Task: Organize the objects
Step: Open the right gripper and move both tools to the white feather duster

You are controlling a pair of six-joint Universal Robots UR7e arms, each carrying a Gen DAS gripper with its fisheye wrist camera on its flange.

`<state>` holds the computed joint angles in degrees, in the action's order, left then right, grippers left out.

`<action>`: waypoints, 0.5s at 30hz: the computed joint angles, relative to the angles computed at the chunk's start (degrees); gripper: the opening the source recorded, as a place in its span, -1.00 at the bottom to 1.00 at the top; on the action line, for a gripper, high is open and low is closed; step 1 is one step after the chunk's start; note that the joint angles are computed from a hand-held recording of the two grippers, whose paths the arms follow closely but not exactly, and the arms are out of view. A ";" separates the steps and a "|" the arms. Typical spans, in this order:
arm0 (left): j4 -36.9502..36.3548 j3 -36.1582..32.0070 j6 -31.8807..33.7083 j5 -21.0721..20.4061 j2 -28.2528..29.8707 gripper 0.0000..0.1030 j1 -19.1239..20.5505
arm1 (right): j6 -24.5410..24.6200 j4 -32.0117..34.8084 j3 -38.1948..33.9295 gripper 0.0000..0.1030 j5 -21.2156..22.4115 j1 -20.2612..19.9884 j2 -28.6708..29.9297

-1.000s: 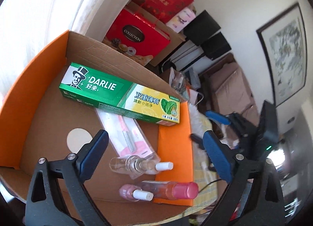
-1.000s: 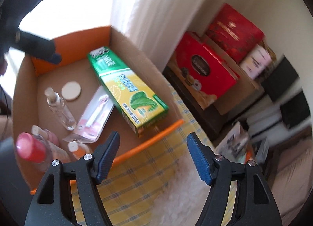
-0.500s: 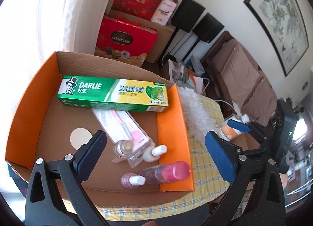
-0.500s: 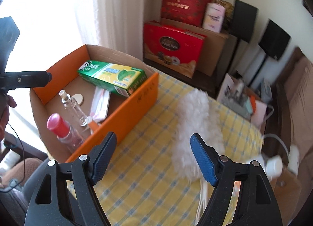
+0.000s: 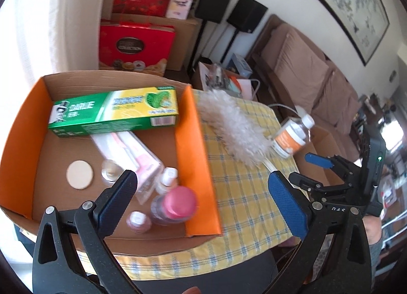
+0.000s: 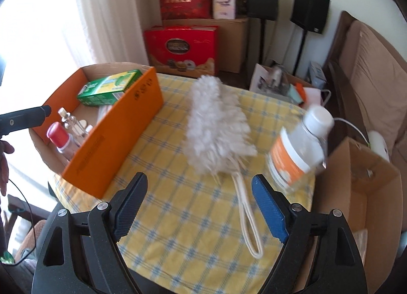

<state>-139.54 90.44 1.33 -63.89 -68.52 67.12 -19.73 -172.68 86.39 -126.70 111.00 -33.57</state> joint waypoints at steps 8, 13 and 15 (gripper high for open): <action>-1.09 1.19 0.71 -0.32 2.01 0.99 -2.17 | 1.85 -4.52 6.74 0.66 -0.31 -1.64 -4.02; -2.71 1.57 2.33 0.89 3.37 0.99 -4.03 | 3.04 -6.48 9.30 0.66 -1.30 -2.72 -5.23; -3.38 1.42 2.94 1.55 4.19 0.99 -4.88 | 3.58 -6.95 9.98 0.66 -1.04 -3.25 -5.56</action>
<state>-142.91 91.85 4.27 -62.34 -64.32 62.24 -16.15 -179.63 96.38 -127.73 107.75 -39.12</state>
